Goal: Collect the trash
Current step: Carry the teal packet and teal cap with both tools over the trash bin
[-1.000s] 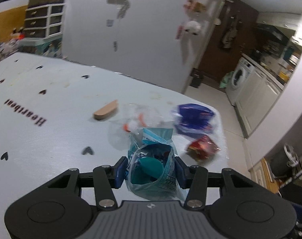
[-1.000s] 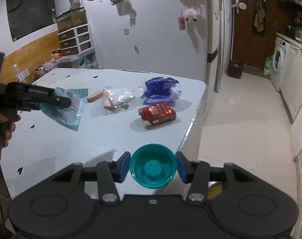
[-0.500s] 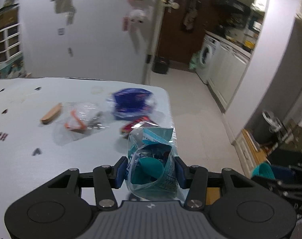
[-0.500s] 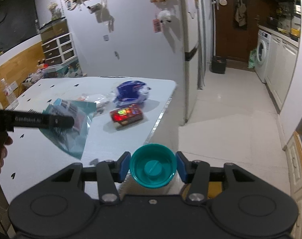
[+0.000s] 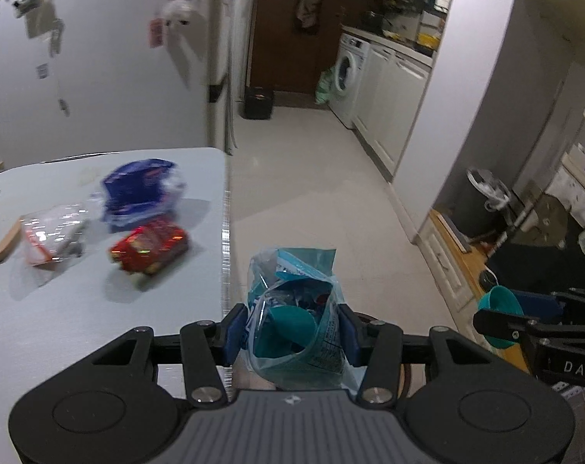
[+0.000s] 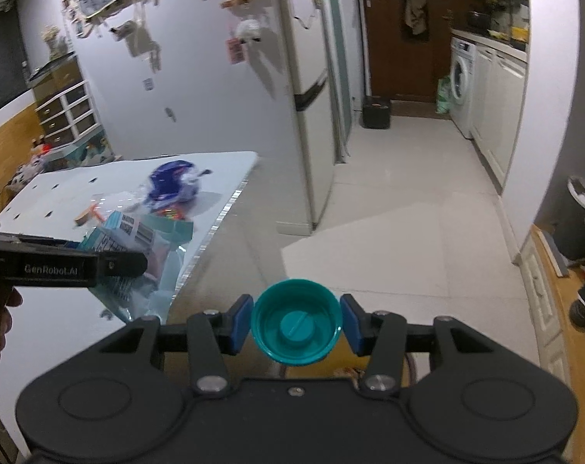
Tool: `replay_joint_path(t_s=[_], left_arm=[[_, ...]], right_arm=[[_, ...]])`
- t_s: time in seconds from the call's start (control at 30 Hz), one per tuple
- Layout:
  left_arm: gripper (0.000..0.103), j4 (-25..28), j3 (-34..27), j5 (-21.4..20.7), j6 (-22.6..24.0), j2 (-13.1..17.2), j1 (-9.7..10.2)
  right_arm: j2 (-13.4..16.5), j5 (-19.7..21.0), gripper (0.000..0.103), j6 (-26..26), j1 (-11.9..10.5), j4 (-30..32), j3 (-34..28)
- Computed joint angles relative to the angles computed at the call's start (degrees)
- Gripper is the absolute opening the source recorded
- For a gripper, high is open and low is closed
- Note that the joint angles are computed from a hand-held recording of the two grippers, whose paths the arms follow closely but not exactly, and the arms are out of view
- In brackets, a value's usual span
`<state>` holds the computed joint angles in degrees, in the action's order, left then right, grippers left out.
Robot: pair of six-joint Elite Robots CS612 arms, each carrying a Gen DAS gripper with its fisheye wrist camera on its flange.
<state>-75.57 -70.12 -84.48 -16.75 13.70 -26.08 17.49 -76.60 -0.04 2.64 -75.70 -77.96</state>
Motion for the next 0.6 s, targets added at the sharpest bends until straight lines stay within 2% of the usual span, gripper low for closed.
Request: replay_joint_path(t_s=[0.33,0.6], left_arm=[[0.050,-1.5,7.3,-4.2,0.6,-1.6,-1.86],[0.050,0.0,13.5,-5.8,0.8,-2.8,-2.58]], right_arm=[[1.0,-0.3,0.050,0.7,-3.1,3.7,-0.7],[1.3,0.1,0.050,0.6,-4.6,6.1,1.2]])
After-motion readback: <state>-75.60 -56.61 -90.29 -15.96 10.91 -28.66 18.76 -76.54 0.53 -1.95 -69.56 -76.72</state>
